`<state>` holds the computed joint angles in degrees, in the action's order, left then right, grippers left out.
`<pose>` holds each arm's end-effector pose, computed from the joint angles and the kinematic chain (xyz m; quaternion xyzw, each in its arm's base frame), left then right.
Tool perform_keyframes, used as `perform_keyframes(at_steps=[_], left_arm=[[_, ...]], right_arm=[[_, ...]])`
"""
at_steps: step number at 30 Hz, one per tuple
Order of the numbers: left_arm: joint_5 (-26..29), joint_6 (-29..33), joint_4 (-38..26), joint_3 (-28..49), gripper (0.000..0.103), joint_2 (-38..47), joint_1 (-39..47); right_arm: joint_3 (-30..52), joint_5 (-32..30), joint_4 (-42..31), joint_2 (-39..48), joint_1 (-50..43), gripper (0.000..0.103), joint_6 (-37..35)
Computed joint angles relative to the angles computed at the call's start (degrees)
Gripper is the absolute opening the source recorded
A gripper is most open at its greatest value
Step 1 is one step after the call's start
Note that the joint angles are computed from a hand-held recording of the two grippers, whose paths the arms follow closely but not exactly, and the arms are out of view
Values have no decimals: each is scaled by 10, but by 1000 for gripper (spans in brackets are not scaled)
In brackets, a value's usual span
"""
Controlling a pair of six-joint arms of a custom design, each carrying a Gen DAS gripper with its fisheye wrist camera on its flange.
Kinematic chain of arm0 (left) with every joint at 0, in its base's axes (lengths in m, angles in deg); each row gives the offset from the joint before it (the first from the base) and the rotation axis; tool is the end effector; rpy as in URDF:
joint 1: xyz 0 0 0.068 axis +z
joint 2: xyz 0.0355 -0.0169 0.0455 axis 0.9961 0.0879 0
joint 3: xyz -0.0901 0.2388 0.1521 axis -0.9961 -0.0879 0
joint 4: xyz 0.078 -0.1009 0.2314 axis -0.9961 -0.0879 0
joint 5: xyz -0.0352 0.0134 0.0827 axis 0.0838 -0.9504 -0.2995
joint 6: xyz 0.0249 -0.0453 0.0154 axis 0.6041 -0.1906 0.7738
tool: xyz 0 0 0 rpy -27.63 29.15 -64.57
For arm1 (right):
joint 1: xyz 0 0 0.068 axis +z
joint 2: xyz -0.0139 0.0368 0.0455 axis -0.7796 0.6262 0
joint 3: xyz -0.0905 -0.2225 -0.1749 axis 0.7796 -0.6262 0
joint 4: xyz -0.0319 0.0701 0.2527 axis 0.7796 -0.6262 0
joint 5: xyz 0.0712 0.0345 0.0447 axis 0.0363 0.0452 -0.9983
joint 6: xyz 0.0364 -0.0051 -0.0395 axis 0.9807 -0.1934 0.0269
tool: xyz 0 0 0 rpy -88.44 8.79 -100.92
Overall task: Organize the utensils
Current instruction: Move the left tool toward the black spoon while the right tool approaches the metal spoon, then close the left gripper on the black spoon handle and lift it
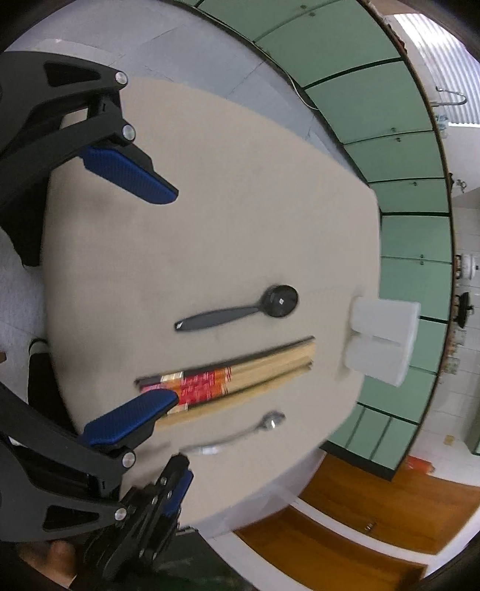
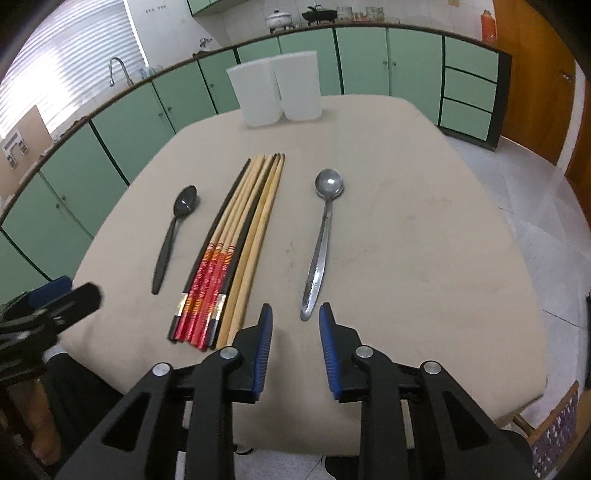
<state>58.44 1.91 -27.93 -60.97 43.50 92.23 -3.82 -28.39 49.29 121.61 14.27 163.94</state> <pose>0.1974 0.0114 0.1389 0.1878 0.9294 -0.1138 0.2968 0.1044 0.1810 0.1275 0.1609 0.9329 0.0502 0.3182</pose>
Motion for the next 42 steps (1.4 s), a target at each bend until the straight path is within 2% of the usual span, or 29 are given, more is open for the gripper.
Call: perform_keyframes(at_steps=[4, 8, 9, 10, 11, 12, 15, 16, 21, 24, 25, 26, 27, 28, 29, 31, 32, 36, 42], left_arm=[[-37, -40, 71, 5, 96, 77, -45], [-61, -61, 122, -3, 94, 110, -81], [-68, -66, 136, -7, 90, 116, -89], [-78, -73, 150, -9, 77, 128, -99], [-97, -84, 175, -18, 73, 133, -112], [-110, -91, 202, -31, 72, 130, -120], [-110, -105, 229, -45, 68, 126, -128], [-107, -102, 236, -49, 64, 124, -129], [-129, -111, 269, -59, 68, 135, -166], [-129, -119, 266, -50, 63, 140, -172], [-126, -119, 263, -50, 53, 136, -171], [-119, -118, 254, -47, 36, 132, -170], [-109, -117, 236, -39, 30, 127, -169], [-92, -110, 216, -34, 17, 121, -160], [-79, -108, 191, -21, 13, 121, -156], [-61, -110, 153, -3, 11, 116, -148], [-50, -107, 135, 5, 2, 107, -142], [-18, -93, 75, 25, 0, 74, -116], [1, -82, 50, 34, 0, 65, -99]], right_arm=[[-7, -14, 35, 22, -23, 26, -29], [-8, -11, 40, 26, -33, 21, -52], [-9, -11, 45, 29, -39, 19, -60], [-10, -10, 48, 30, -44, 15, -67], [-11, -11, 53, 31, -52, 12, -77], [-18, -12, 60, 26, -57, 12, -83], [-27, -10, 62, 18, -60, 11, -79], [-29, -8, 61, 16, -56, 11, -72], [-25, 18, 59, 36, -36, 11, -62], [-26, 16, 64, 34, -42, 11, -70], [-28, 12, 67, 31, -44, 11, -71], [-28, 9, 65, 26, -46, 11, -75], [-28, 8, 60, 22, -48, 11, -76], [-27, 7, 55, 17, -47, 11, -76], [-26, 5, 49, 11, -48, 11, -76], [-21, 0, 32, -9, -49, 11, -77], [-18, 0, 20, -19, -49, 11, -76], [-2, 4, -25, -54, -47, 9, -73], [20, 21, -74, -92, -46, 9, -81]])
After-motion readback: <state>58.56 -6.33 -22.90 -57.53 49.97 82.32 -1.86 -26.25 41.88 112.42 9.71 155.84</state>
